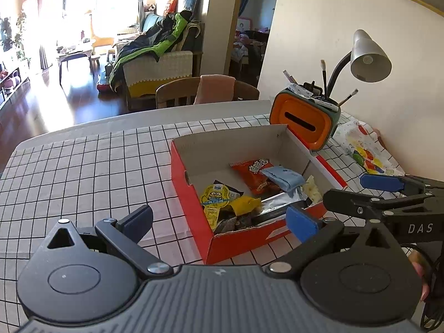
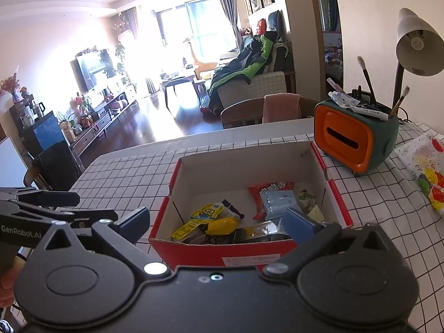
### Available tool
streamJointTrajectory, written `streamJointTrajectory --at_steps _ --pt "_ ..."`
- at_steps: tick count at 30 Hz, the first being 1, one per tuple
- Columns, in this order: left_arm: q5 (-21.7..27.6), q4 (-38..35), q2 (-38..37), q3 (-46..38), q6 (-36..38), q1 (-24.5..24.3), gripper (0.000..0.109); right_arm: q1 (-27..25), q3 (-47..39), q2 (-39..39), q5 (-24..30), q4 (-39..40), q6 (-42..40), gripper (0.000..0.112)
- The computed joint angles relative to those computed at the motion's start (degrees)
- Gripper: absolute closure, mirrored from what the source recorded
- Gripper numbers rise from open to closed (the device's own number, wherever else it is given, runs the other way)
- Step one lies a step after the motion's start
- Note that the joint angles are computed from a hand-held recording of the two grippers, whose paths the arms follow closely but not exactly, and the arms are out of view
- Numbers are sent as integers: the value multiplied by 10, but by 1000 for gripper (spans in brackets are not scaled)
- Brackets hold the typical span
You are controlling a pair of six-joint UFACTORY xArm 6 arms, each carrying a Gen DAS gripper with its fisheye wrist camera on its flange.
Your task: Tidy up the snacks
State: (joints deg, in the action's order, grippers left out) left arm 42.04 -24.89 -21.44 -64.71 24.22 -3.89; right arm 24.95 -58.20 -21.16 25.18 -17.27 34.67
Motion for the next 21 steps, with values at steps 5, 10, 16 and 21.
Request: streamJointTrajectory --at_steps 5,10,16,21 --pt "2 -2 1 2 0 0 6 1 -1 0 4 -2 7 10" --pt "5 -2 2 1 -3 1 6 2 1 -1 6 -3 6 10" --pt "8 -3 1 1 -2 2 6 0 1 -1 7 -2 8 10" --pt "16 -10 -1 3 4 7 6 3 5 -2 10 -3 11 10"
